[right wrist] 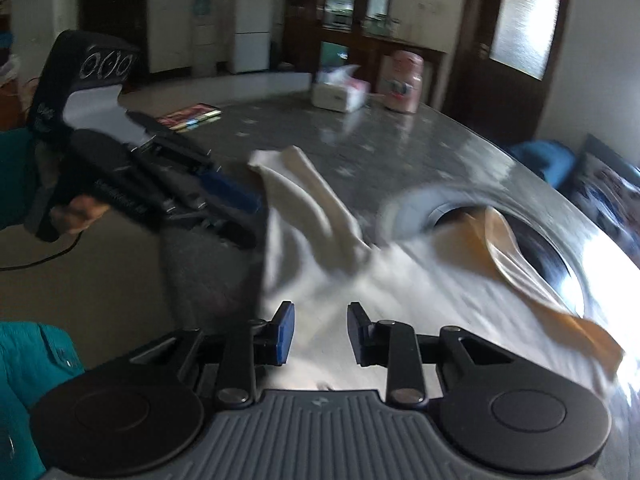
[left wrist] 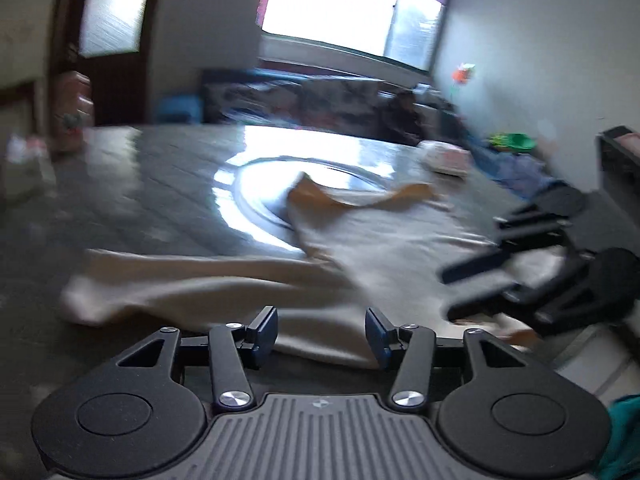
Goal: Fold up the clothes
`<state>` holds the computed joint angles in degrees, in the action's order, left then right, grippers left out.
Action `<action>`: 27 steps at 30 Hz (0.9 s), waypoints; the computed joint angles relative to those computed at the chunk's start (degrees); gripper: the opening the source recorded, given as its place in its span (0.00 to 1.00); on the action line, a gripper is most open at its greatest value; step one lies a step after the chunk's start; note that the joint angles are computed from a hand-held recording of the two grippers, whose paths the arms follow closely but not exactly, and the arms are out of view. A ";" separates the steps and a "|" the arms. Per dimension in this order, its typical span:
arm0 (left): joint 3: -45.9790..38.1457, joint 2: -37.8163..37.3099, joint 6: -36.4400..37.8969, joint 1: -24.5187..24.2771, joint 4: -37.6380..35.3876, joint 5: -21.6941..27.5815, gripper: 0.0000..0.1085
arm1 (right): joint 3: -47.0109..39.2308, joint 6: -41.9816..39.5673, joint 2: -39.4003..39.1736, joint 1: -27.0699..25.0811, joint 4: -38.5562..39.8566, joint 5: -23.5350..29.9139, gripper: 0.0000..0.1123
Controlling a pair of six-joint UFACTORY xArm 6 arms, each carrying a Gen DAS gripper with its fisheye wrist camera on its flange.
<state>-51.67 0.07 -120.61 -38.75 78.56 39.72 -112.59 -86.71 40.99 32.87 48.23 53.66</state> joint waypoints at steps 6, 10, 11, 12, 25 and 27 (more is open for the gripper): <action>3.56 -3.06 -2.18 1.84 -11.16 13.60 0.48 | -0.91 -0.63 1.95 3.52 -1.71 -0.96 0.25; 4.12 -2.45 -1.16 4.15 -13.02 14.69 0.48 | -1.64 -0.12 3.52 5.09 -4.21 -2.58 0.25; 4.06 -2.08 -0.71 4.77 -13.10 14.27 0.48 | -2.16 0.36 4.01 5.22 -4.64 -2.64 0.24; 3.97 -1.68 -0.47 5.33 -12.95 13.52 0.48 | -2.73 0.87 4.52 5.32 -5.03 -2.65 0.24; -0.08 0.50 4.08 2.93 -12.29 22.76 0.07 | -11.12 6.32 9.13 3.93 -5.41 5.65 0.01; -0.88 1.35 5.12 2.40 -12.32 24.29 0.07 | -11.94 5.68 9.54 3.54 -5.65 8.06 0.01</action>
<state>-52.55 1.43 -115.49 -36.35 66.23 64.01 -124.53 -81.03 50.53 36.41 42.59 61.72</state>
